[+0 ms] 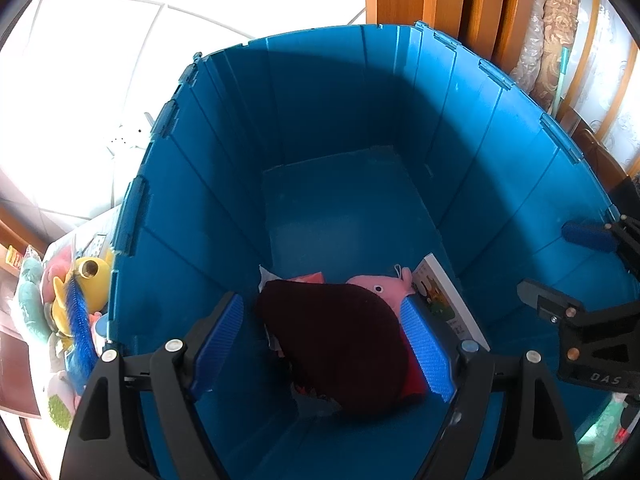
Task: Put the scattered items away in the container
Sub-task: 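Open both tools to drop the maroon plush and booklet into the crate, then withdraw both tools up and away from the crate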
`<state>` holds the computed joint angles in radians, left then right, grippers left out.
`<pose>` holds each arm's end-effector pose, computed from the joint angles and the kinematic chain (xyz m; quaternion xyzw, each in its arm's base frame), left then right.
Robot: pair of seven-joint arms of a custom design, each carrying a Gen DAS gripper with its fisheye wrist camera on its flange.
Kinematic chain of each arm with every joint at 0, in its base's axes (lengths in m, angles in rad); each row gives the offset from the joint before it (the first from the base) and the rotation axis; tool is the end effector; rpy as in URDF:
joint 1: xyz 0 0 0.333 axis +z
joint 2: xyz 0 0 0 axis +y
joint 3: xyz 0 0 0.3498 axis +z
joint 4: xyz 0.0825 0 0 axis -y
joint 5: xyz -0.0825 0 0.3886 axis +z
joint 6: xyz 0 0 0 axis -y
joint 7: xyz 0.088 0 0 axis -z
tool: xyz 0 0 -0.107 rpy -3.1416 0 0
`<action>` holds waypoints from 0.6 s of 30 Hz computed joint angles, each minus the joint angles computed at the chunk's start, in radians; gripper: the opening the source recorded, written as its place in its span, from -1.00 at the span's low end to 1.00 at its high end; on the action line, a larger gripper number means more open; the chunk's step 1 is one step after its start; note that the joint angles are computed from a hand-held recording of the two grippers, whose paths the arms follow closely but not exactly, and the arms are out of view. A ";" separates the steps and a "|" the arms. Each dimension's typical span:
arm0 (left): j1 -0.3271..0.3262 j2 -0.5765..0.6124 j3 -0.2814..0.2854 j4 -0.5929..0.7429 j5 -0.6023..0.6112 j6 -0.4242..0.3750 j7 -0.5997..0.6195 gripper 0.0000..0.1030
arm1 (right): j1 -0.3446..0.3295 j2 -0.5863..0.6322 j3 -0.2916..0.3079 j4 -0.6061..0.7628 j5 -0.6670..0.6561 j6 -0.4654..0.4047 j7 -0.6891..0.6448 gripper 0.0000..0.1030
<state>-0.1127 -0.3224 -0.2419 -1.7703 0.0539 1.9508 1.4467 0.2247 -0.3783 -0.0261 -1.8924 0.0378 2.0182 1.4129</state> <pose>0.4380 -0.1872 0.7641 -0.5955 0.7627 -0.1746 0.1821 0.4507 0.0898 0.7417 -0.7928 0.5556 -0.1557 0.1960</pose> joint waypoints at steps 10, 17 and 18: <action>0.012 -0.098 0.012 -0.054 -0.032 0.004 0.015 0.58 | 0.003 -0.028 0.000 -0.014 -0.001 0.011 0.001 0.80; 0.021 -0.164 0.016 -0.071 -0.048 -0.004 0.039 0.58 | 0.005 -0.071 0.022 -0.023 -0.043 0.003 0.038 0.80; 0.021 -0.172 0.018 -0.072 -0.055 -0.008 0.046 0.58 | 0.007 -0.080 0.025 -0.025 -0.048 0.000 0.043 0.80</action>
<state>-0.0918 -0.4942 -0.2242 -1.8419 -0.0014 1.9433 1.4929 0.2314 -0.4582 -0.0014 -1.9172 -0.0100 2.0182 1.4555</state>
